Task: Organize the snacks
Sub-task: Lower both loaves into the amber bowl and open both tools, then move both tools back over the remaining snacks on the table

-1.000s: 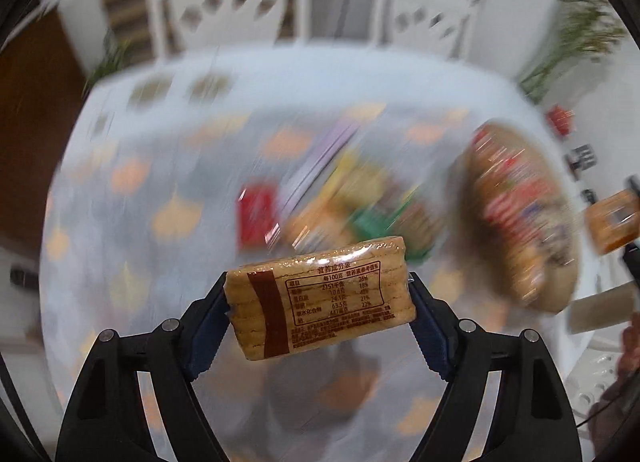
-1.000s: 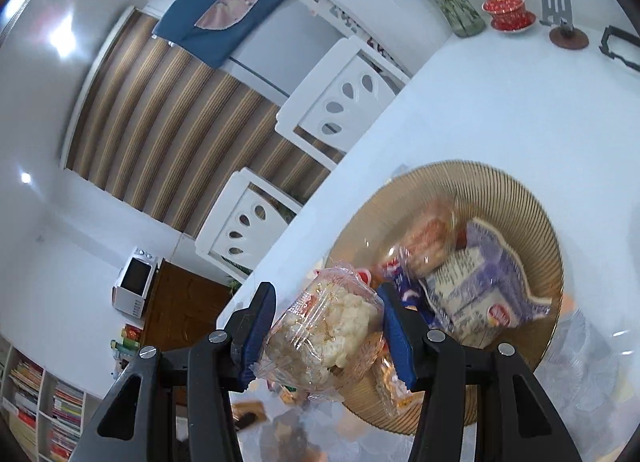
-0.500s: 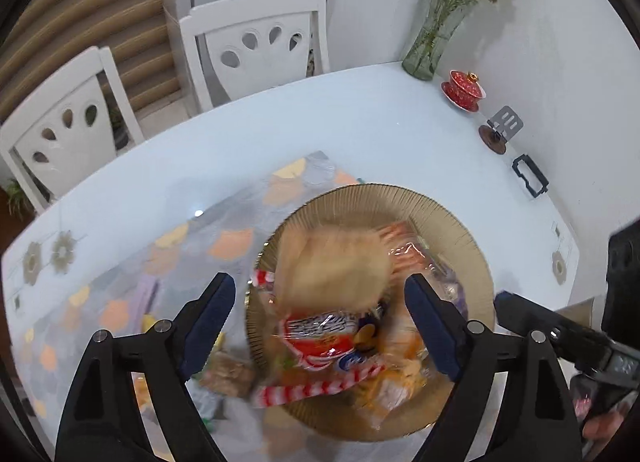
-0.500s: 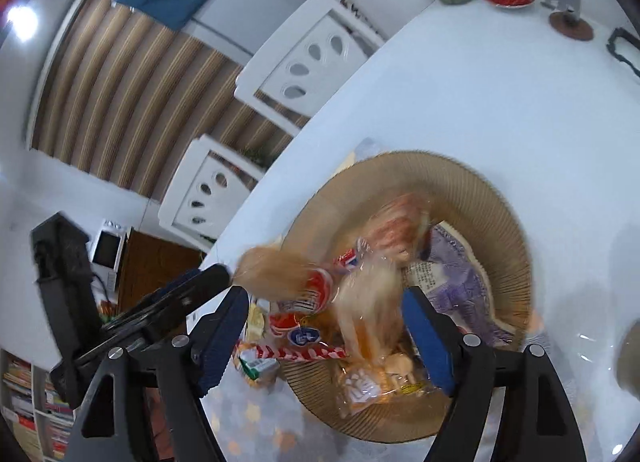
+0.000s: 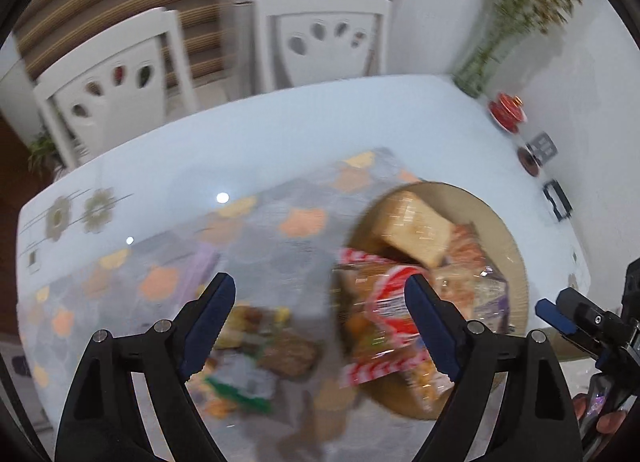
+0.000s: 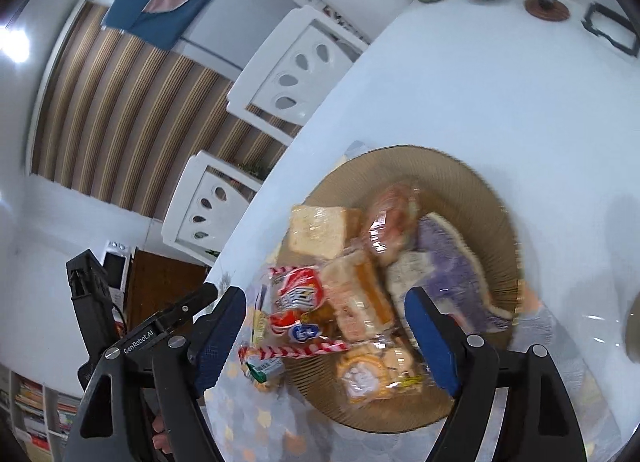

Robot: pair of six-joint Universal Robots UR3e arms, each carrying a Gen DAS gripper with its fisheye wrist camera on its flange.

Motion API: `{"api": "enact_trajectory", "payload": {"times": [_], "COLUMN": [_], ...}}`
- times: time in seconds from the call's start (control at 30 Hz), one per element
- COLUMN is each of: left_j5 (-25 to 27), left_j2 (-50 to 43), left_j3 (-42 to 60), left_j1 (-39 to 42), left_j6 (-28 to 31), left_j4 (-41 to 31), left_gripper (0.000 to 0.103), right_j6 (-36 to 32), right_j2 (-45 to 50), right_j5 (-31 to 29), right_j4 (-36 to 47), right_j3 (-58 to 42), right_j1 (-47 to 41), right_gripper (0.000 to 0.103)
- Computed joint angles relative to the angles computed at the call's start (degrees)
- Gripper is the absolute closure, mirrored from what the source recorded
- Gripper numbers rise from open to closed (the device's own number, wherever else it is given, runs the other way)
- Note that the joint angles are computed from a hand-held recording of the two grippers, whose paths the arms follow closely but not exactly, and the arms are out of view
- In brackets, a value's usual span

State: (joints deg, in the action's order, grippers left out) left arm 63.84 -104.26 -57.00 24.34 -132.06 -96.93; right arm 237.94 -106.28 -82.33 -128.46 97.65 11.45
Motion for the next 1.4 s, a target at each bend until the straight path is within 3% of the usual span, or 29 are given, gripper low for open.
{"api": "enact_trajectory", "payload": {"times": [0.17, 0.23, 0.33, 0.5, 0.73, 0.8, 0.9, 1.1, 1.13, 1.17, 1.2, 1.23, 1.3, 1.4], "left_j5": [-0.03, 1.53, 4.35, 7.06, 8.81, 9.5, 11.88, 13.32, 13.42, 13.67, 14.39, 14.38, 15.61, 15.47], "left_j2": [-6.55, -10.34, -16.28, -21.42, -19.62, -18.02, -17.99, -20.05, -19.64, -18.54, -17.48, -16.28, -14.12, -14.46], "left_j3": [12.5, 18.48, 26.25, 27.98, 14.4, 8.81, 4.03, 0.26, -1.85, -4.96, -7.85, -10.77, -16.63, -16.03], "left_j1": [8.52, 11.1, 14.66, 19.02, 21.04, 20.62, 19.14, 16.55, 15.92, 15.37, 14.73, 14.36, 13.33, 13.48], "left_j6": [2.63, 3.8, 5.27, 4.96, 4.35, 3.94, 2.48, 1.49, 1.44, 1.42, 2.05, 3.28, 5.28, 5.21], "left_j4": [-6.74, -9.39, -12.98, -12.87, -4.74, -0.61, 4.81, 9.63, 11.8, 15.27, 18.54, 21.65, 28.71, 27.64], "left_gripper": [0.015, 0.01, 0.01, 0.01, 0.01, 0.01, 0.01, 0.009, 0.001, 0.0, 0.0, 0.0, 0.0, 0.0], "right_j6": [0.73, 1.19, 1.81, 0.4, 12.94, 15.27, 15.98, 14.39, 13.59, 13.51, 13.88, 14.75, 14.66, 13.89], "right_j2": [15.6, 21.91, 32.09, 48.02, 53.49, 55.38, 57.92, 65.23, 66.62, 66.88, 66.07, 64.37, 63.29, 61.87], "right_j5": [-3.72, -5.16, -7.13, -4.25, 1.67, 0.94, -2.42, -3.27, -3.15, -1.7, -1.29, -1.94, -0.79, 0.34], "right_j4": [0.08, 1.0, 4.25, 11.09, -0.35, 0.33, 2.38, 7.6, 7.86, 6.4, 0.85, -4.4, -7.01, -10.51], "right_j3": [-15.66, -22.54, -34.52, -53.39, -47.28, -48.76, -51.82, -60.72, -61.38, -59.63, -55.49, -50.91, -47.72, -43.99], "right_j1": [8.91, 12.25, 17.1, 21.74, 22.8, 23.2, 23.94, 22.99, 22.74, 22.1, 21.82, 21.81, 21.09, 20.59], "right_gripper": [0.023, 0.022, 0.013, 0.013, 0.013, 0.013, 0.013, 0.013, 0.013, 0.013, 0.003, 0.0, 0.0, 0.0]}}
